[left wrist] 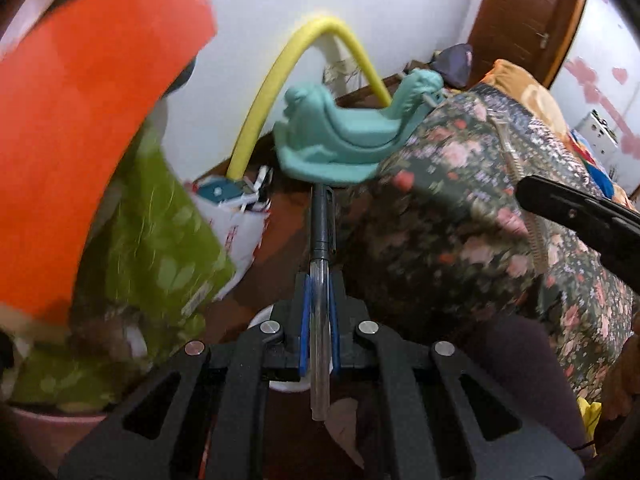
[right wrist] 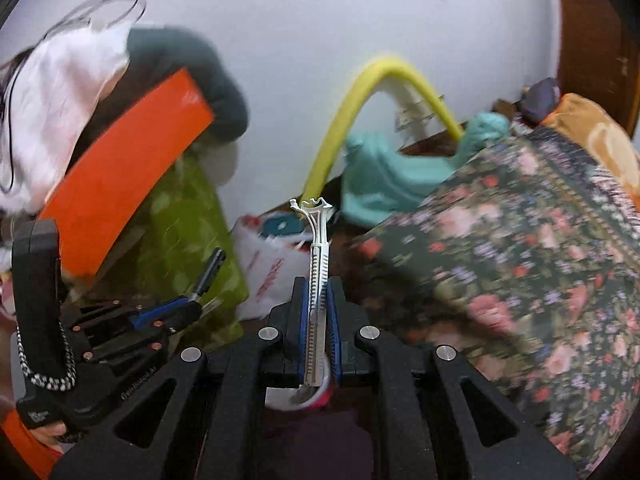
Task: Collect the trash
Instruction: 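Carry the black pen and white comb over the white bin, then open both grippers over the bin to drop the pen and comb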
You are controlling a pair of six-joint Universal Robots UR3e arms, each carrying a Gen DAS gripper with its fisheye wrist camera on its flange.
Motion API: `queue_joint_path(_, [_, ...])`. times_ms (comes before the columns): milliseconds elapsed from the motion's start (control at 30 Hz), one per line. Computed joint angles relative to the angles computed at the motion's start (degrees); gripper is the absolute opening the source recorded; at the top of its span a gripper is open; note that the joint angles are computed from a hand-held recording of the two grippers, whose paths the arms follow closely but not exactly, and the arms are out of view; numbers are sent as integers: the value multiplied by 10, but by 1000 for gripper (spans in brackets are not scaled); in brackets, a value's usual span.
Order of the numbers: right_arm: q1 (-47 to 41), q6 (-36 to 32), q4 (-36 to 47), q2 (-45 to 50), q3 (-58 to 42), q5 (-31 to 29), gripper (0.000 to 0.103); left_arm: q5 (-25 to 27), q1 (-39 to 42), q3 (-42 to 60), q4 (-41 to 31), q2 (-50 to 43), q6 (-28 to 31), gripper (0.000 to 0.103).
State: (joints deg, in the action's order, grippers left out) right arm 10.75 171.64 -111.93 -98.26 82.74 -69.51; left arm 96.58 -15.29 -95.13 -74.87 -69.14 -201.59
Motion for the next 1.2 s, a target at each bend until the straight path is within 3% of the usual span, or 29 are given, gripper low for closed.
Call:
queue_joint_path(267, [93,12,2,98,-4,-37,9,-27,51,-137,16,62,6,7])
queue_joint_path(467, [134,26,18,180,-25,-58,9,-47,75,-221,42,50,18,7])
queue_joint_path(700, [142,35,111,286,-136,-53,9,-117,157,-309,94,63,43,7])
queue_joint_path(900, [139,43,172,349,-217,-27,10,-144,195,-312,113,54,39,7])
queue_joint_path(967, [138,36,199,360,-243,-20,10,-142,197,-299,104,45,34,14])
queue_joint_path(1200, [144,9,171,308,-199,-54,21,-96,154,-271,78,41,27,18])
